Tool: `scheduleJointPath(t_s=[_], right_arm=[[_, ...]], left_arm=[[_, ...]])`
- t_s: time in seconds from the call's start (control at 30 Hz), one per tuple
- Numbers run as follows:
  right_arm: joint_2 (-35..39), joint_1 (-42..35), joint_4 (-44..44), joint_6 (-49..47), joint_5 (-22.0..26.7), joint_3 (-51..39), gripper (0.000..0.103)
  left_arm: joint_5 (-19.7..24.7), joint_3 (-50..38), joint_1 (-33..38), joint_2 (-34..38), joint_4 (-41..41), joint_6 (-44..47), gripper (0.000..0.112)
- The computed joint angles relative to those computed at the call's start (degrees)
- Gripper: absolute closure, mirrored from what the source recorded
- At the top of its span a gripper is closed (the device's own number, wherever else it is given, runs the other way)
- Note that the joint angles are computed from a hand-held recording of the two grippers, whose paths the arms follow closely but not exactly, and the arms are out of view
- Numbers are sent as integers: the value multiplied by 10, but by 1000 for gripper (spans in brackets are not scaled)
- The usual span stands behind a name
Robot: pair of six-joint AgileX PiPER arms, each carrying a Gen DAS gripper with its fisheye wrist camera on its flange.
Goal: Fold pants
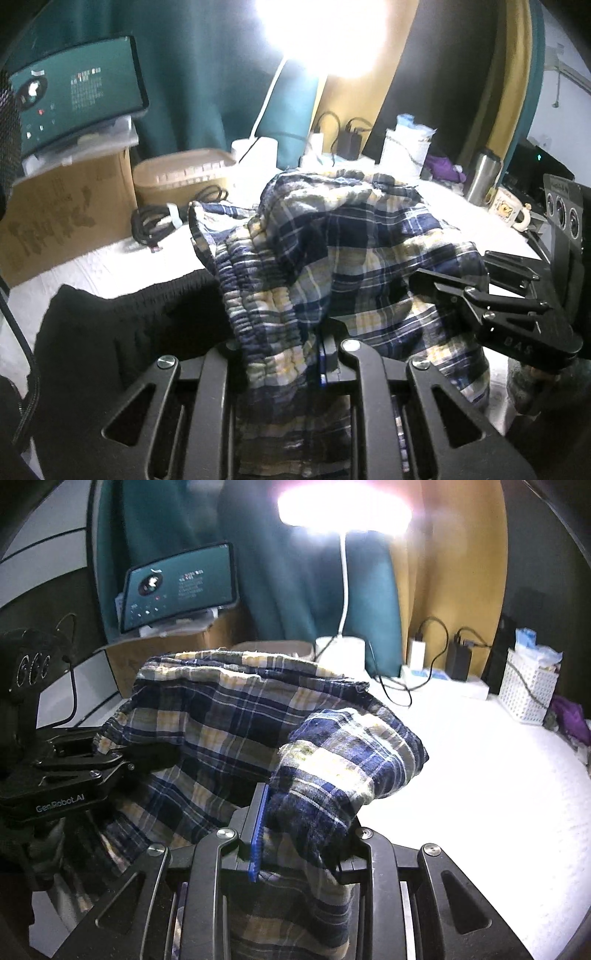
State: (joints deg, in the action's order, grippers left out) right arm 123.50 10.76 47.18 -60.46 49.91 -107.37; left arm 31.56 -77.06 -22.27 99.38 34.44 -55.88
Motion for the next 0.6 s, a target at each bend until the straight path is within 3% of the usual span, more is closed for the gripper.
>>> scheduleJointPath(t_s=[0.4, 0.53, 0.6], right_arm=[[144, 11, -95, 140, 82, -203, 75], [172, 3, -118, 168, 95, -250, 45], [195, -7, -128, 195, 112, -292, 40]], left_arm=[[13, -22, 45, 42, -77, 71, 85], [18, -21, 52, 44, -80, 73, 77], [20, -19, 56, 42, -83, 75, 75]])
